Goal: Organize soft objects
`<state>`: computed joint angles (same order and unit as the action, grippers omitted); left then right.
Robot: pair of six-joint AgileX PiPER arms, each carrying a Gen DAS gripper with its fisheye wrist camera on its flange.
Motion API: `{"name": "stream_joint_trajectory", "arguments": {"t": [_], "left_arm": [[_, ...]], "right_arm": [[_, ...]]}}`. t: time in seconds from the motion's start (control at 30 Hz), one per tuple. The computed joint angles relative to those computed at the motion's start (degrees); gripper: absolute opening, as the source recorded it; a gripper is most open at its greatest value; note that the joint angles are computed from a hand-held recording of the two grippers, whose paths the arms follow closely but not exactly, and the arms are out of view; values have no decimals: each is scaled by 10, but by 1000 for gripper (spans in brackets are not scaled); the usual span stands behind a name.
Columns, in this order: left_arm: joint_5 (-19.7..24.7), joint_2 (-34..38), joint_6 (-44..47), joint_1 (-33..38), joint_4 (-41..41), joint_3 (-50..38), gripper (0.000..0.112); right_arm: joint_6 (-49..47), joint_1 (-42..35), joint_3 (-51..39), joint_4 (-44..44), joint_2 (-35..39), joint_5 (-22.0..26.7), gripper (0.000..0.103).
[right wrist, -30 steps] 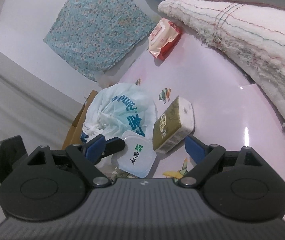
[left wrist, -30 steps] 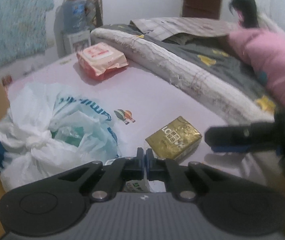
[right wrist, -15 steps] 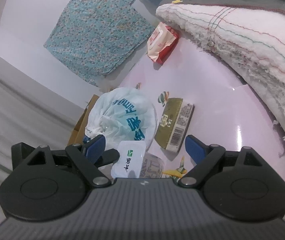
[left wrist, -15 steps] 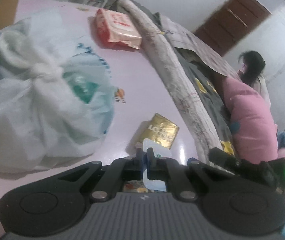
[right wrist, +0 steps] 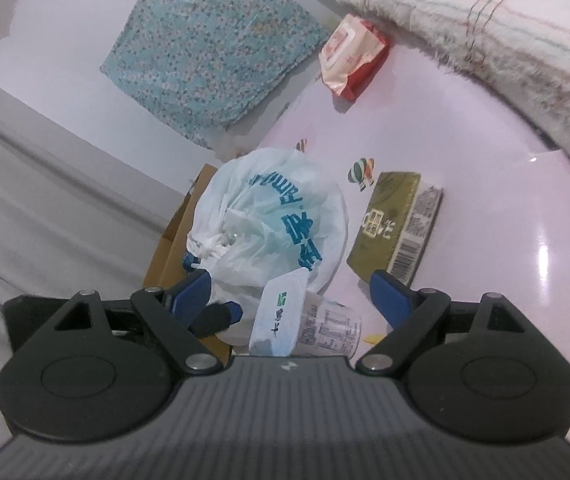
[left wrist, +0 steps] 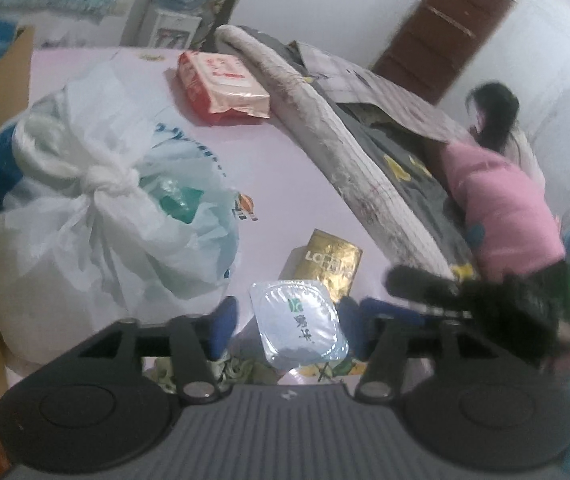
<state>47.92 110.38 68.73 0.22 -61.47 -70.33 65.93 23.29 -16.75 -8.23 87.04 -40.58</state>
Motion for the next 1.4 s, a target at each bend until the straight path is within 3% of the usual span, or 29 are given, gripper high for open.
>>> {"name": "stream_joint_trajectory", "arguments": {"t": [0.1, 0.27, 0.47, 0.67, 0.73, 1.03, 1.4], "left_arm": [[-41, -31, 52, -22, 11, 37, 79], [-157, -63, 114, -86, 35, 95, 79], [-229, -51, 88, -135, 80, 105, 72], [-296, -43, 129, -161, 34, 119, 58], [-297, -43, 151, -159, 9, 121, 57], [-271, -82, 245, -143, -90, 148, 51], [-228, -158, 317, -110, -169, 189, 51]], "right_arm": [[22, -7, -22, -28, 16, 18, 82], [71, -25, -57, -88, 52, 30, 65], [112, -37, -87, -142, 96, 22, 52], [95, -32, -89, -126, 108, 13, 36], [92, -32, -87, -121, 106, 12, 32], [63, -10, -73, -86, 53, 40, 32], [-24, 43, -96, -7, -76, 181, 32]]}}
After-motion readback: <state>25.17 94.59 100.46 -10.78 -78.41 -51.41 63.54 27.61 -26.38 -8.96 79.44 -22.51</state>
